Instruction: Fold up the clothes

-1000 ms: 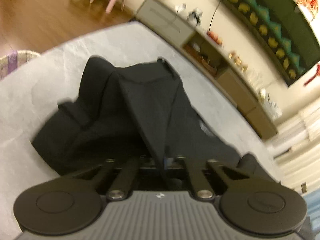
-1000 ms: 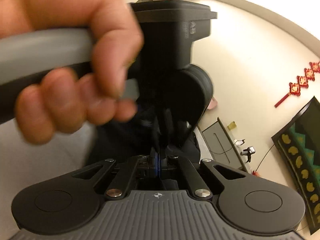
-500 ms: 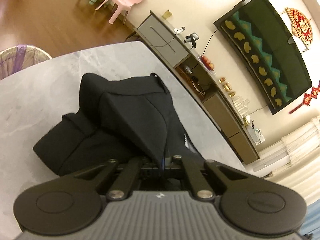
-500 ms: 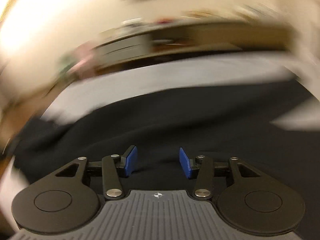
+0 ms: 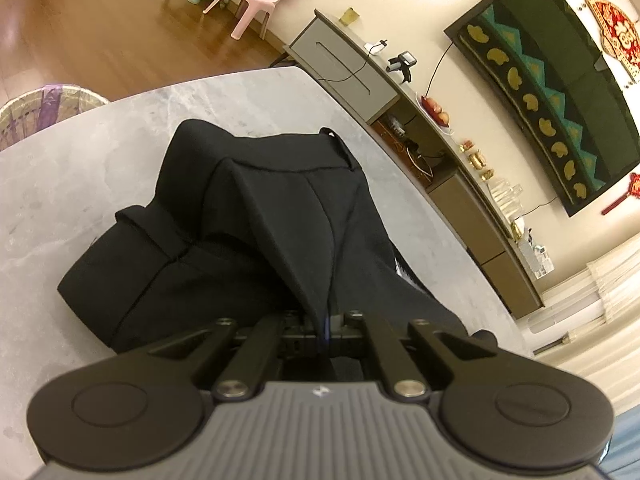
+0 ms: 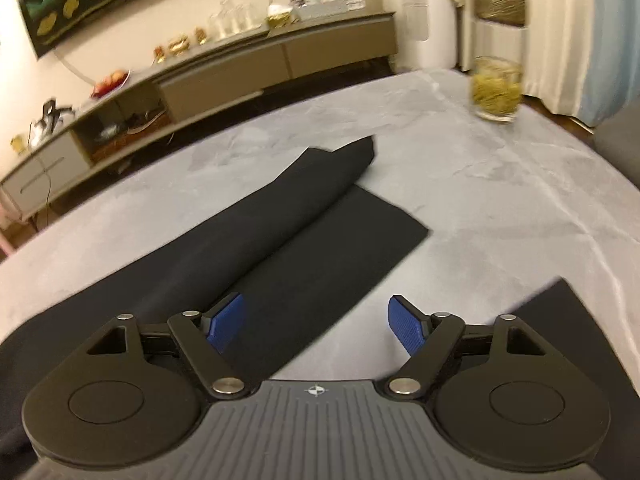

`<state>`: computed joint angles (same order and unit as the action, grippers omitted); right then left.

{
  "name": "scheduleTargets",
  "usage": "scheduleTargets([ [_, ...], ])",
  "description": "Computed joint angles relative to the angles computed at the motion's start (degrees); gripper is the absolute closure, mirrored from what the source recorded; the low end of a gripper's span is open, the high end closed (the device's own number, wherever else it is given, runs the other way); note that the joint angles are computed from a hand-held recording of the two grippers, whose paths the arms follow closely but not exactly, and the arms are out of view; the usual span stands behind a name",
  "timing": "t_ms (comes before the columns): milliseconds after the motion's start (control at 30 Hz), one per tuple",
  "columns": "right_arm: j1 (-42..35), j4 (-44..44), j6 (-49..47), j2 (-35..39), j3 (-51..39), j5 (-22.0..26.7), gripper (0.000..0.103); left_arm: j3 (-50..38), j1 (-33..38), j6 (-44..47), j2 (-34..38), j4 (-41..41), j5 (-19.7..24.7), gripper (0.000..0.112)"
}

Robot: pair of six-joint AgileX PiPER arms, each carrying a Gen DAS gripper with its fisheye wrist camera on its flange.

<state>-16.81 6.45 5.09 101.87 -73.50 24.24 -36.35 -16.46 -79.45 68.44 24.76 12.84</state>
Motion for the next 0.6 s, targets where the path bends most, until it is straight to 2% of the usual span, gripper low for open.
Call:
scheduleTargets([
  [33,1.11,-3.94,2.25,0.81,-0.54,-0.85,0.043,-0.38,-0.28,-0.56,0.51,0.68,0.24,0.111],
  [67,2.24,-8.25,4.95,1.65,-1.12,-1.59,0.059,-0.7,-0.32,-0.02,0.93,0.38,0.35,0.111],
  [100,3.34,-11.95,7.35,2.33,-1.44,-2.3,0.083,-1.03,-0.32,0.69,1.35,-0.07,0.47,0.111],
  [133,4.29,-13.94,8.11,2.85,-1.83,-2.56,0.096,-1.36,-0.31,1.44,1.76,-0.54,0.58,0.111],
  [167,4.83,-13.98,7.19,3.6,-2.86,-2.18,0.103,-1.69,-0.3,2.18,2.18,-1.01,0.71,0.111],
  [233,4.63,-9.57,-0.08,2.95,-3.06,-2.98,0.103,-2.56,-0.14,3.45,2.56,-1.6,1.42,0.111],
  [300,2.85,1.77,-9.17,-2.11,-0.31,-7.39,0.103,-2.54,-0.42,1.04,1.67,1.04,1.88,0.111],
  [367,0.43,13.23,-15.91,-11.65,4.08,-8.27,0.103,-1.76,-1.28,-4.29,-0.75,6.04,2.79,0.111],
  [400,-1.66,18.96,-20.05,-17.38,6.76,-6.84,0.103,-1.11,-1.28,-3.87,-2.22,5.43,2.75,0.111],
  [467,-9.36,30.42,-31.5,-28.83,12.66,0.15,0.103,-0.03,-1.36,-1.62,-4.67,2.82,2.68,0.111],
  [533,-20.8,39.75,-42.96,-38.46,20.08,9.13,0.103,0.77,-2.3,-0.85,-6.15,2.02,3.67,0.111],
  [600,-32.26,43.44,-51.63,-42.87,26.18,16.85,0.103,2.22,-3.01,-0.37,-7.17,-0.02,4.17,0.111],
])
